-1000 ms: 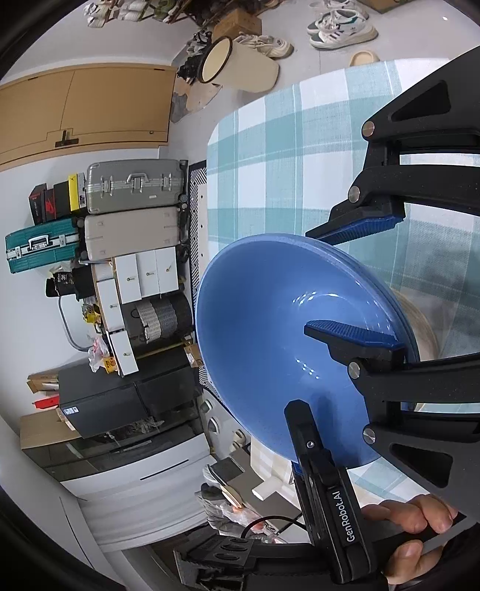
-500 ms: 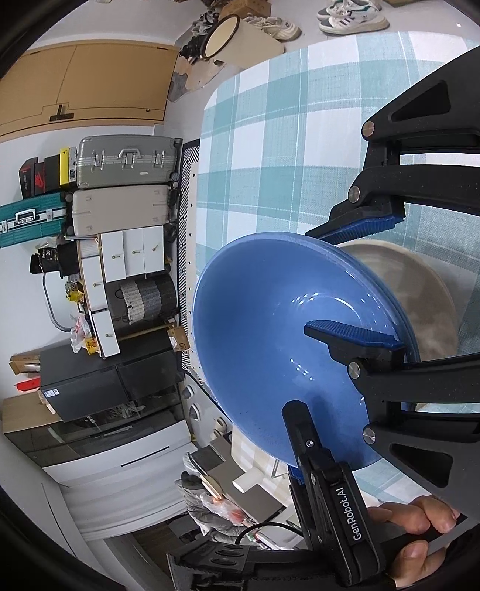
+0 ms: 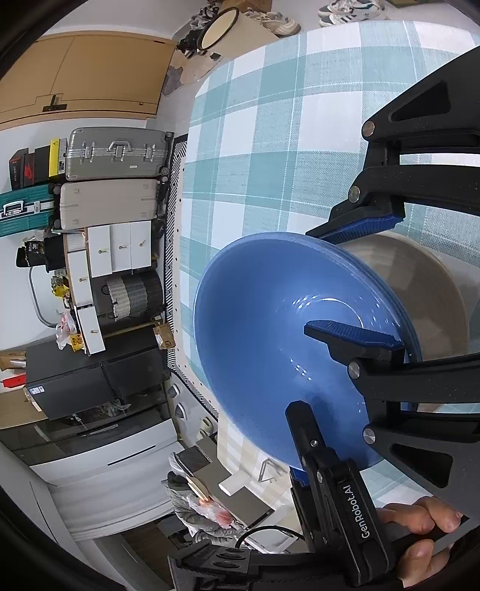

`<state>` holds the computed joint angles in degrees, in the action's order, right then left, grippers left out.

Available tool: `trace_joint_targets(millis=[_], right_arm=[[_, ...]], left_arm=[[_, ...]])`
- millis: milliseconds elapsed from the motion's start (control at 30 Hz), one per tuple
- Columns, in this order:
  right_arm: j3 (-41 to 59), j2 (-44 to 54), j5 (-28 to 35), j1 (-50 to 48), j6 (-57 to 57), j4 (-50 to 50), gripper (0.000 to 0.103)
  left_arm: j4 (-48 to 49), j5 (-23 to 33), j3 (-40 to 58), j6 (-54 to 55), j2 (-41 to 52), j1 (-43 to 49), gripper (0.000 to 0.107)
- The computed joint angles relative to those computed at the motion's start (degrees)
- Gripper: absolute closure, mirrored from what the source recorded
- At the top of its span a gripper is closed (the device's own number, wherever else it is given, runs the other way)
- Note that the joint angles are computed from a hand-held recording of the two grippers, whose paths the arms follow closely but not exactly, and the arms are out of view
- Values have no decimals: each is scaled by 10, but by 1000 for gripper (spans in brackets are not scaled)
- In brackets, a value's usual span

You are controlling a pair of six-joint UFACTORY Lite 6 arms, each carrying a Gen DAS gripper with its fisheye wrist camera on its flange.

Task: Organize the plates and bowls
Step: 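Lift the three stacked blue bowls with both tools onto the cream plate stack, then lower the bowls onto the plates and open both tools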

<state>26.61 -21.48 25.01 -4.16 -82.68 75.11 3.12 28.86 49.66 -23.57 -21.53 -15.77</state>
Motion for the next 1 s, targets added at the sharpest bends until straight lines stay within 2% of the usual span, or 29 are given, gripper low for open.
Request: trace_joint_targets(millis=[167, 567, 633, 700, 767, 800, 833, 867, 967, 1000], right_arm=[[5, 23, -5, 4, -28, 27, 59], [23, 68, 8, -6, -78, 62, 57], [24, 68, 21, -17, -84, 62, 54], [22, 59, 20, -22, -74, 50, 45], [18, 45, 29, -33, -60, 34, 31], [14, 34, 38, -43, -50, 23, 28], [11, 24, 45, -49, -37, 8, 22], [6, 6, 52, -56, -20, -13, 16], [-18, -62, 70, -77, 11, -61, 4], [-32, -99, 80, -89, 14, -71, 2]], left_arm=[[-28, -19, -7, 30, 20, 12, 72], [35, -10, -4, -21, 19, -15, 70], [27, -9, -7, -5, 9, -12, 61], [55, -4, -9, -23, -5, -19, 52], [91, 2, -13, -47, -21, -28, 44], [96, 7, -14, -48, -31, -29, 38], [97, 10, -18, -44, -43, -30, 30], [99, 11, -23, -40, -59, -31, 25], [98, 17, -42, -28, -115, -34, 19], [97, 21, -49, -25, -136, -35, 9]])
